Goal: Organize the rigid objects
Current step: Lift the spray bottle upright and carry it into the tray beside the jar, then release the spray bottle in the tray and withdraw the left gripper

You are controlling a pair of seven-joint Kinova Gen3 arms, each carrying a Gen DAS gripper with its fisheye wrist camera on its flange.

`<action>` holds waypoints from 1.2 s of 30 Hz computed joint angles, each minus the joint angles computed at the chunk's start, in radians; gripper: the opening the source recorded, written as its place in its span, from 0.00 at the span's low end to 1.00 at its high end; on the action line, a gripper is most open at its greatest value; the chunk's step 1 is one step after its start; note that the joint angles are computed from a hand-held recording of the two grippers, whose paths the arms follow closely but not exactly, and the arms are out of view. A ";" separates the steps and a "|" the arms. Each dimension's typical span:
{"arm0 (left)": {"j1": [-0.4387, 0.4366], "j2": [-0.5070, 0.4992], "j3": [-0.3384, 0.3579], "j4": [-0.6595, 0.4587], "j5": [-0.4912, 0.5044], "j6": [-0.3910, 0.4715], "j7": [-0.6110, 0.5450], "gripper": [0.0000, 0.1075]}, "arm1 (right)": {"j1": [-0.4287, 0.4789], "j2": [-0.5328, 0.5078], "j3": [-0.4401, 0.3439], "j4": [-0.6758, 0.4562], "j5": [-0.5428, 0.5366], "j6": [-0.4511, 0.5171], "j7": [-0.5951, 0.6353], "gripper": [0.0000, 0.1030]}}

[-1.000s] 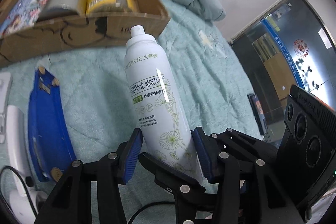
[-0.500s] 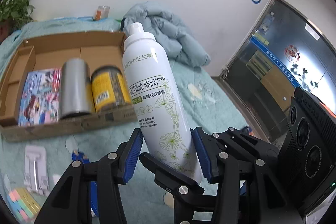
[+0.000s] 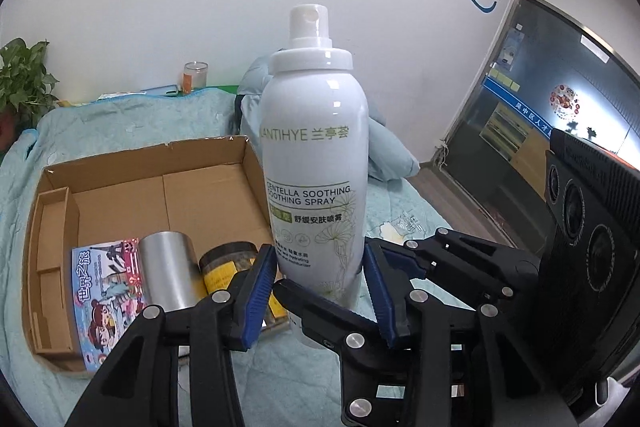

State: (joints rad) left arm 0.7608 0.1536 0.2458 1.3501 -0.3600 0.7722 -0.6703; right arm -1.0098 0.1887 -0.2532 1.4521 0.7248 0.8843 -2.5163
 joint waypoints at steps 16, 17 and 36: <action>-0.114 0.190 -0.016 -0.054 0.342 -0.047 -0.253 0.39 | 0.111 0.100 0.063 -0.036 -0.242 -0.033 0.171 0.42; -0.120 0.206 -0.015 -0.055 0.361 -0.050 -0.265 0.39 | 0.115 0.105 0.066 -0.033 -0.254 -0.034 0.177 0.42; -0.160 0.359 -0.040 -0.137 0.504 -0.005 -0.377 0.40 | 0.158 0.187 0.123 -0.031 -0.395 -0.046 0.153 0.42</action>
State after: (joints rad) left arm 0.6004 0.5123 0.2062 1.2127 0.1435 0.7671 -1.0474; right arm -0.8517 0.3758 -0.1305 1.4207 0.3300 0.8381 -2.3629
